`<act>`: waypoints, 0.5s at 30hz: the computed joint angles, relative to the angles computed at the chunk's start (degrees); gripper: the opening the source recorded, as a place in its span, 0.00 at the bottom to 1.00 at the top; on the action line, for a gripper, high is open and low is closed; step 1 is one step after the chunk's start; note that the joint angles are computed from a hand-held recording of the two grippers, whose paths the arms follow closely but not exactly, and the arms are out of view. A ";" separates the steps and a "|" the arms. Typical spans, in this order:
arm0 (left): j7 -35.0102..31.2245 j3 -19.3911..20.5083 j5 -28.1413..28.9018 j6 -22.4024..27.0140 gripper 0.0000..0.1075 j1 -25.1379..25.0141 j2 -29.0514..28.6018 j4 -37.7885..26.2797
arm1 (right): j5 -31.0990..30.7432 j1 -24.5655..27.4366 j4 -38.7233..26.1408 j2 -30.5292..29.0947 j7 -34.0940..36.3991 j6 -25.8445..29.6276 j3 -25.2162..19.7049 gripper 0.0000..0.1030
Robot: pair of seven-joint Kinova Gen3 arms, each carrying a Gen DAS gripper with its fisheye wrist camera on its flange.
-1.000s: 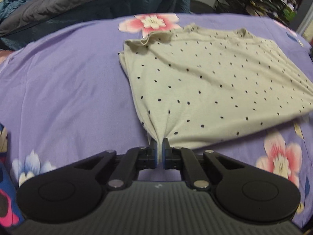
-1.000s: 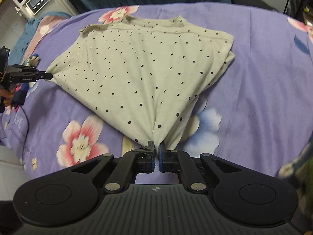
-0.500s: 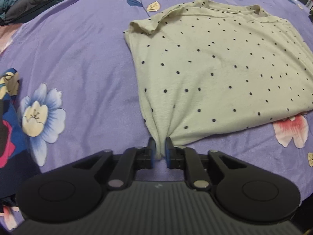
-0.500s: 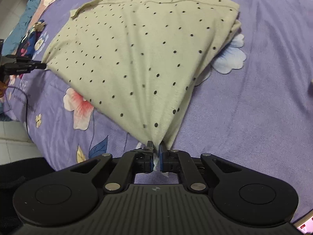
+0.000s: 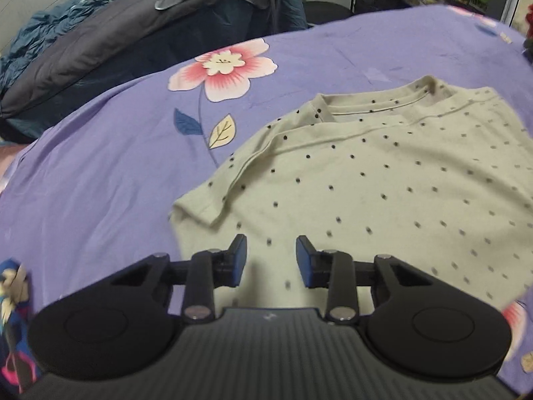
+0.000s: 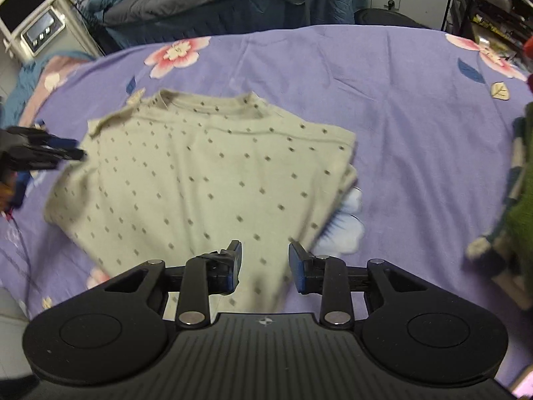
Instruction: Fold small clothes
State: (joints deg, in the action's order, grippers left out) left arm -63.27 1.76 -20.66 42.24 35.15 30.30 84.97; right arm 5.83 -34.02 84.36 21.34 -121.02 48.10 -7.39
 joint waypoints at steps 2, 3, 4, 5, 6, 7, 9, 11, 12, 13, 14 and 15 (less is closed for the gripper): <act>1.38 -1.33 -0.53 0.98 0.30 0.02 3.83 -3.30 | -0.47 -0.27 -0.32 0.18 -0.81 -0.54 -0.10 0.54; 2.55 -2.18 -0.49 1.22 0.30 -0.16 5.39 -4.52 | -0.25 -0.83 -0.16 0.05 -1.65 -0.69 0.02 0.54; 3.46 -2.81 -0.30 1.59 0.30 -0.54 6.35 -5.77 | -0.05 -1.28 -0.12 0.02 -2.33 -0.58 0.08 0.55; 4.45 -3.76 -0.63 1.33 0.30 -0.84 6.83 -6.27 | 0.05 -1.53 0.06 -0.08 -2.75 -0.57 0.05 0.55; 5.64 -5.11 -1.81 1.69 0.30 -0.35 7.34 -7.01 | 0.25 -1.79 0.45 -0.27 -3.21 -0.72 0.05 0.55; 7.38 -7.06 -3.91 2.98 0.38 0.96 8.06 -8.20 | 0.54 -2.03 0.73 -0.42 -3.75 -0.69 0.15 0.57; 10.94 -9.90 -8.00 5.55 0.48 3.07 8.78 -9.87 | 0.78 -2.14 0.74 -0.14 -4.78 -0.15 0.35 0.61; 12.31 -9.21 -9.16 4.63 0.55 2.28 7.20 -8.97 | 1.17 -2.22 0.63 0.28 -6.60 0.27 0.94 0.66; 12.71 -8.64 -9.38 4.14 0.59 1.98 6.03 -8.12 | 1.10 -1.98 0.79 0.39 -7.47 -0.03 1.14 0.67; 12.52 -7.69 -9.46 3.60 0.62 1.73 4.91 -7.23 | 0.75 -1.46 1.12 0.44 -8.17 -0.73 1.25 0.69; 11.76 -6.50 -9.53 2.70 0.63 1.58 3.73 -6.06 | 0.41 -0.92 1.47 0.48 -8.80 -1.50 1.35 0.70; 11.23 -5.50 -9.67 1.70 0.65 1.85 2.58 -4.69 | 0.11 -0.39 1.60 0.55 -9.43 -1.93 1.53 0.70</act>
